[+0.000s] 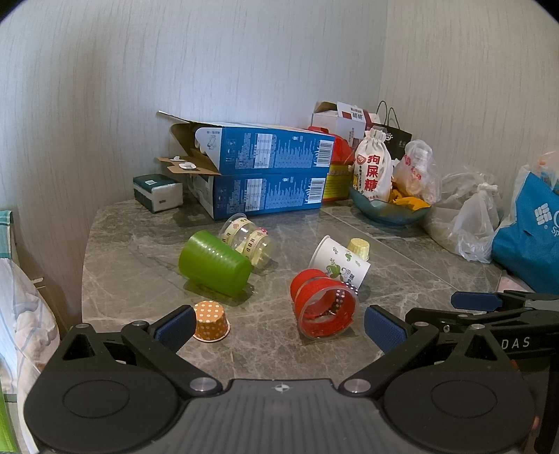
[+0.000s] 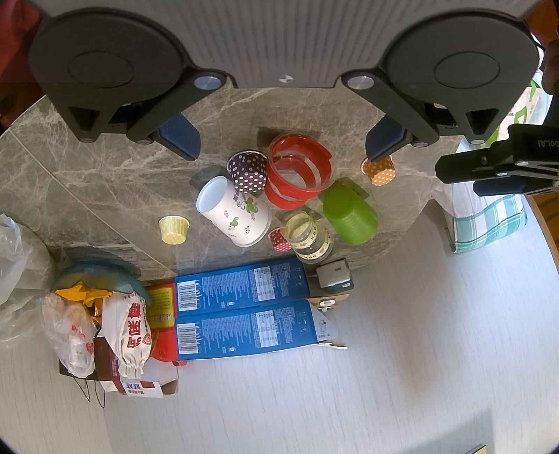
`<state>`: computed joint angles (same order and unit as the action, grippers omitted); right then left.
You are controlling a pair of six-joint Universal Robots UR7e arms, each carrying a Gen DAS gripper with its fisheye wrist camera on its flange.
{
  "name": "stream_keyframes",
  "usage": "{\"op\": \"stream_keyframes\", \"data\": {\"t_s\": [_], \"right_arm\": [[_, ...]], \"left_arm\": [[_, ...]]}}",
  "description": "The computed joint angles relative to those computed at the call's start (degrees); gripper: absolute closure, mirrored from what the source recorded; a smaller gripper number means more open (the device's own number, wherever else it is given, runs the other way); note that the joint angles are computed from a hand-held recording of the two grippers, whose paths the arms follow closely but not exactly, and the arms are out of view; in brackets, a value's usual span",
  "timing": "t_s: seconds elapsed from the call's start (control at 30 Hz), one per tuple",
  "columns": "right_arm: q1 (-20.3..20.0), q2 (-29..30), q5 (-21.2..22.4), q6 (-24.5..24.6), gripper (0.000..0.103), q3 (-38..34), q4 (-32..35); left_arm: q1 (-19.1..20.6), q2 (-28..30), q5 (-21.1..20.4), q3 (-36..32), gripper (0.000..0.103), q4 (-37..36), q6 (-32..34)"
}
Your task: Flip cup upright
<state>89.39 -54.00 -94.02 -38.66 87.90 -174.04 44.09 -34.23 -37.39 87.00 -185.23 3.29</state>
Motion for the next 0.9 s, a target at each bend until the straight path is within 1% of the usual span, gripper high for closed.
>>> {"op": "stream_keyframes", "data": {"t_s": [0.27,0.33,0.43,0.5,0.6,0.73,0.9], "right_arm": [[-0.14,0.27,0.21,0.10,0.001,-0.75,1.08],[-0.13,0.36,0.17,0.11,0.001,-1.07,1.52],[-0.10,0.46,0.17,0.18,0.001,-1.39,1.81],[-0.13,0.52,0.22,0.34,0.001,-1.54,2.11],[-0.07,0.76,-0.12,0.52,0.001,-2.09,2.62],[-0.18,1.27,-0.13,1.07,0.001,-3.14,3.44],[-0.23,1.98,-0.76,1.37,0.001,-4.32,4.02]], "left_arm": [[-0.10,1.07,0.70,-0.58,0.000,-1.15,0.71],[0.22,0.95,0.30,-0.96,0.000,-0.06,-0.72],[1.05,0.23,-1.39,-1.00,0.000,1.18,-3.79],[1.41,0.07,-1.45,-1.21,0.000,1.50,-4.91],[1.54,0.41,-0.89,-1.79,0.000,1.33,-4.14],[1.63,1.39,0.25,-3.51,0.000,3.28,-2.69],[2.40,1.63,-1.36,-4.41,0.000,4.96,-3.06]]}}
